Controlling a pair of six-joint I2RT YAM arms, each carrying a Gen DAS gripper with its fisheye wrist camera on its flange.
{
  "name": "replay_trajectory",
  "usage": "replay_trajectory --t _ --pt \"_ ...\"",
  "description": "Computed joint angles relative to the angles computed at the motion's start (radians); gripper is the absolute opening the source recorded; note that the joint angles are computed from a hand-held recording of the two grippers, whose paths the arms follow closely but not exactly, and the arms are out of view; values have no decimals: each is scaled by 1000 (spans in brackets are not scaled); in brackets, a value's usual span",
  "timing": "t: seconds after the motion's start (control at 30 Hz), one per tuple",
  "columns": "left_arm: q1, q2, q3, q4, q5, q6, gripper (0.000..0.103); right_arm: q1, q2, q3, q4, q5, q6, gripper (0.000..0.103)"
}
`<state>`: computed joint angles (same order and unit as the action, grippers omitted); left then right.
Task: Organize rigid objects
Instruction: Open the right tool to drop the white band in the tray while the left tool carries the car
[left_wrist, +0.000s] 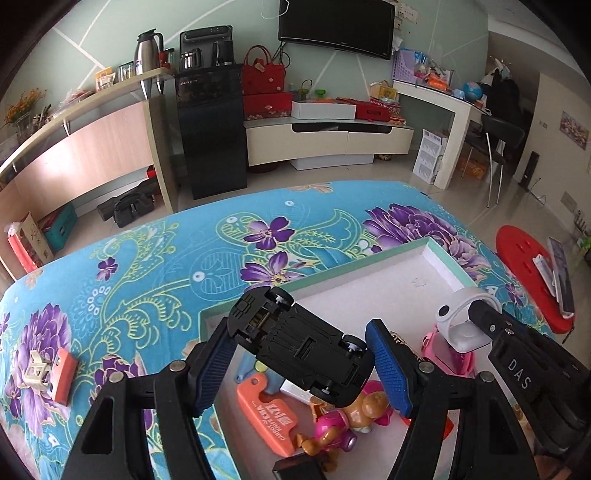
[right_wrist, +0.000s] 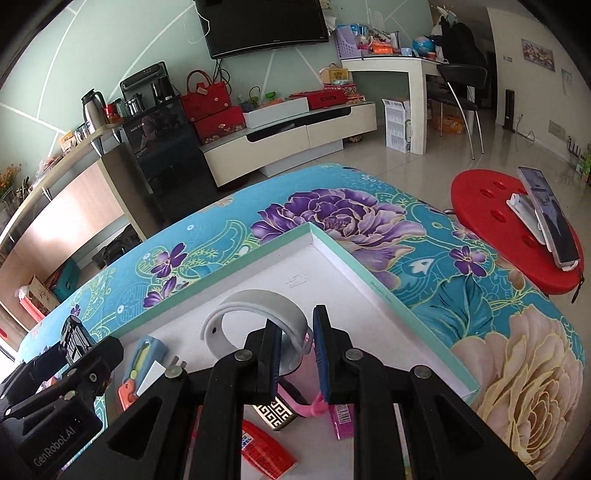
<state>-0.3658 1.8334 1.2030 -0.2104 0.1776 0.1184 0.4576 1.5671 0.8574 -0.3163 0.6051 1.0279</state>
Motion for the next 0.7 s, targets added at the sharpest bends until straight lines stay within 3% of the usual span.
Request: replay_trajectory --t 0.7 --pt "-53 124 66 -30 -60 -13 75 -29 71 28 -34 -66 -22 19"
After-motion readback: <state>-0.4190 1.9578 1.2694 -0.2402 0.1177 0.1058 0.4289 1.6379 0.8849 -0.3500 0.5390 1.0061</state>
